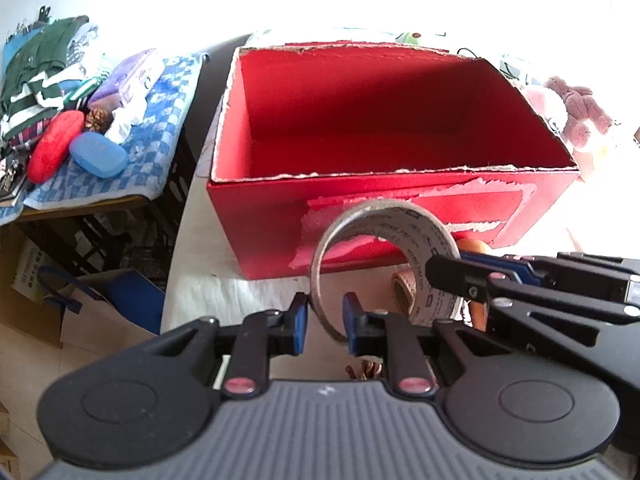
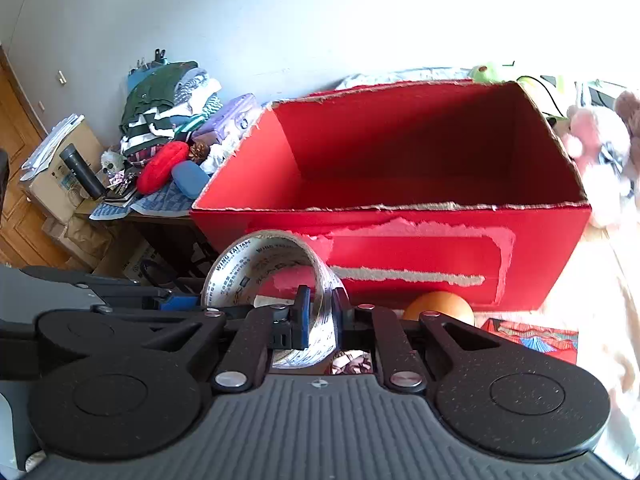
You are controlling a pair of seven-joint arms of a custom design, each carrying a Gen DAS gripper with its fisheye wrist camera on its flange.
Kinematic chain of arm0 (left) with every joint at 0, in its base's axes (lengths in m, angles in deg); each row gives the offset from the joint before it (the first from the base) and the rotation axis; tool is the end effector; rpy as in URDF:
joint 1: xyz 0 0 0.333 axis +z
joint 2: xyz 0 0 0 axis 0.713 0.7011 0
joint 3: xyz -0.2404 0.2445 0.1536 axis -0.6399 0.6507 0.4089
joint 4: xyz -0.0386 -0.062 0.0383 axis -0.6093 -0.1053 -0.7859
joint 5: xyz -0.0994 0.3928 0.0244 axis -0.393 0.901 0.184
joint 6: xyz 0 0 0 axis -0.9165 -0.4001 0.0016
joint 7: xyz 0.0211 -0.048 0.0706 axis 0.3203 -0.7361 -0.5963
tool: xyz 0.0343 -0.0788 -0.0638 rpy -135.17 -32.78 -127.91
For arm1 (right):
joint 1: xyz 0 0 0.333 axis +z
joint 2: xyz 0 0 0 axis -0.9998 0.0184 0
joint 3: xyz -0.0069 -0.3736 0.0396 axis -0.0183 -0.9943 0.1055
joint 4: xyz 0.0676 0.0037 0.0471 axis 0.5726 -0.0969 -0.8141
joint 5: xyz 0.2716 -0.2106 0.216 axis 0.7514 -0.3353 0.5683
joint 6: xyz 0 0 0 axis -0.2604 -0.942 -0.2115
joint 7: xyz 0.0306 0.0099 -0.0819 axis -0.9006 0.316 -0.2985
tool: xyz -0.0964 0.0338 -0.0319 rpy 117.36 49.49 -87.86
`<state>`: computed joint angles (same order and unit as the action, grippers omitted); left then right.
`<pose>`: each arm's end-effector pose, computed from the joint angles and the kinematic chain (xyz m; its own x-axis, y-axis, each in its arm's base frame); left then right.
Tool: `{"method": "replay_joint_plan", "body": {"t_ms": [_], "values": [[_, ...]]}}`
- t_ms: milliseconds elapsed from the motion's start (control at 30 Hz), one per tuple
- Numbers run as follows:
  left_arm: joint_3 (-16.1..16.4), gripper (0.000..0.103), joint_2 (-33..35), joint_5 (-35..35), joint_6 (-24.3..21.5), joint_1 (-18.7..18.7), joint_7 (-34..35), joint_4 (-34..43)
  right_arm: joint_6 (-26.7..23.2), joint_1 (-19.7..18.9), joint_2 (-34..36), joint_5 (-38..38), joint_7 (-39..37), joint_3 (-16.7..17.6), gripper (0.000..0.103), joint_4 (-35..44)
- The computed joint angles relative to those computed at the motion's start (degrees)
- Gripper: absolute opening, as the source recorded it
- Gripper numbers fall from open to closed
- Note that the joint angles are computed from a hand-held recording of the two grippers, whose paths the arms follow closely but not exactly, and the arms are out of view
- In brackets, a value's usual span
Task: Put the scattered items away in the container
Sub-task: 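Close the right gripper on the rim of the packing tape roll, then lift the tape roll with the right gripper over the red box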
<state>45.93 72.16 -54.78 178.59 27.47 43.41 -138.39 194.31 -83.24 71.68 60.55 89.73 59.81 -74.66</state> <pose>0.5472 -0.3280 0.5238 -0.5234 -0.8512 0.0393 -0.7320 0.4255 -0.5321 0.4777 0.1235 0.5091 -0.1573 -0.9414 -0.2984 -0.6740 0.3232 -0.6643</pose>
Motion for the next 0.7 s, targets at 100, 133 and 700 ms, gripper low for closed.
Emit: {"method": "replay_joint_plan", "body": {"t_ms": [100, 133, 700], "values": [[-0.54, 0.018, -0.72, -2.75, 0.53, 0.43, 2.67, -0.37, 0.30, -1.26, -1.12, -0.69, 1.64, 1.13, 0.012, -0.47], [-0.65, 0.018, -1.09, -3.33, 1.12, 0.48, 3.54, -0.57, 0.51, -1.88, -1.74, -1.10, 2.44, 1.62, 0.012, -0.67], [-1.33, 0.008, -1.40, -10.03, 6.50, 0.16, 13.75, 4.38, 2.39, -10.66, -6.20, -5.61, 6.26, 7.34, 0.014, 3.30]]}}
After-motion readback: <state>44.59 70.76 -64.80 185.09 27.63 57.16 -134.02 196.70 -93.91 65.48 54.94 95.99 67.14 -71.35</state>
